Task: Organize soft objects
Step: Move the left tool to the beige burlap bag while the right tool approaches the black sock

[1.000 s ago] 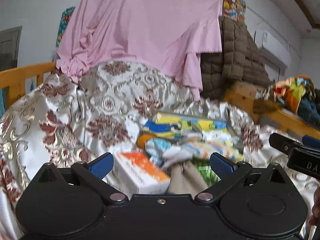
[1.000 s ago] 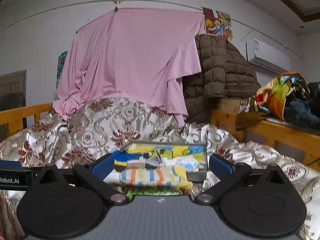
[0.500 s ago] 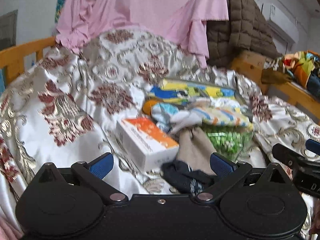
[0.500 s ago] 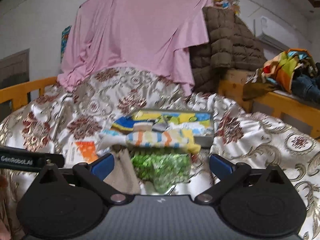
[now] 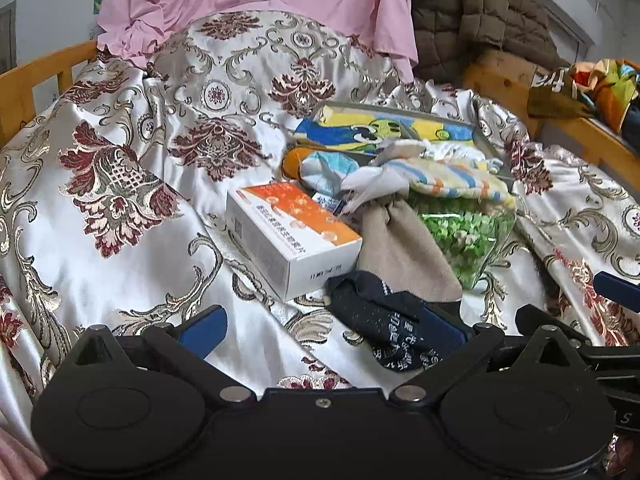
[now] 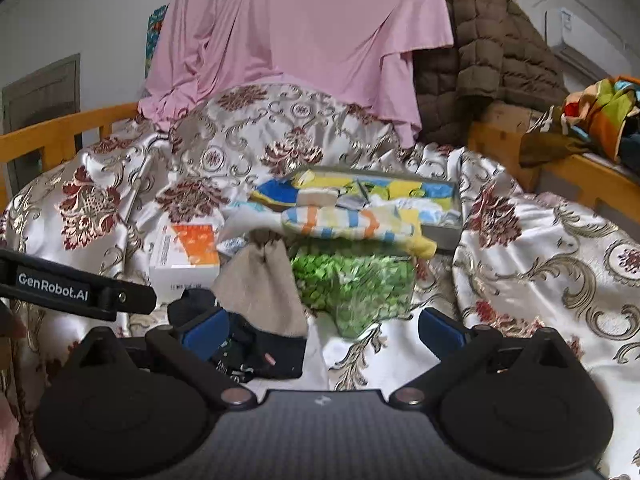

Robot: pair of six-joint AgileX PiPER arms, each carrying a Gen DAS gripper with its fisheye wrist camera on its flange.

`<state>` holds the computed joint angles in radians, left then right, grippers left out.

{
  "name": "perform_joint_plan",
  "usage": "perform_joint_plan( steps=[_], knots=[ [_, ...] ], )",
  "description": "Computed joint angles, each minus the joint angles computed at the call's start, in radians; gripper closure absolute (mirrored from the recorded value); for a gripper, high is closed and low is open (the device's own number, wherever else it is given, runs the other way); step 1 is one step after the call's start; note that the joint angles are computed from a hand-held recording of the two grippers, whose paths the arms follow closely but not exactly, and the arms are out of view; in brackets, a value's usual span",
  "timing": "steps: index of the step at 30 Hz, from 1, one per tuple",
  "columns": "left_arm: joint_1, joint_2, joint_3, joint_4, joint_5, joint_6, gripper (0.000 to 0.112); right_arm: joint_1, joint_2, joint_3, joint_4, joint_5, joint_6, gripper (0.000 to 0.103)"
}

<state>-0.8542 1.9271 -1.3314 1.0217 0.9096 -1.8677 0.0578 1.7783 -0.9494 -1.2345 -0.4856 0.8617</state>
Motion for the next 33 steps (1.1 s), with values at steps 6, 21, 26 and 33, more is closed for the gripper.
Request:
perform_joint_plan(
  steps=[6,21,26,33],
  knots=[
    [0.012,0.011,-0.016,-0.04,0.001,0.038,0.01,0.006,0.018,-0.027,-0.135,0.005,0.121,0.0],
    [0.04,0.022,-0.033,-0.102,-0.019,0.085,0.01,0.012,0.058,-0.08,-0.372,-0.057,0.317,0.0],
    [0.049,0.019,-0.029,-0.107,-0.036,0.087,0.01,0.012,0.069,-0.092,-0.395,-0.066,0.344,0.0],
    [0.064,0.013,-0.023,-0.098,-0.059,0.109,0.01,0.013,0.091,-0.115,-0.435,-0.088,0.39,0.0]
  ],
)
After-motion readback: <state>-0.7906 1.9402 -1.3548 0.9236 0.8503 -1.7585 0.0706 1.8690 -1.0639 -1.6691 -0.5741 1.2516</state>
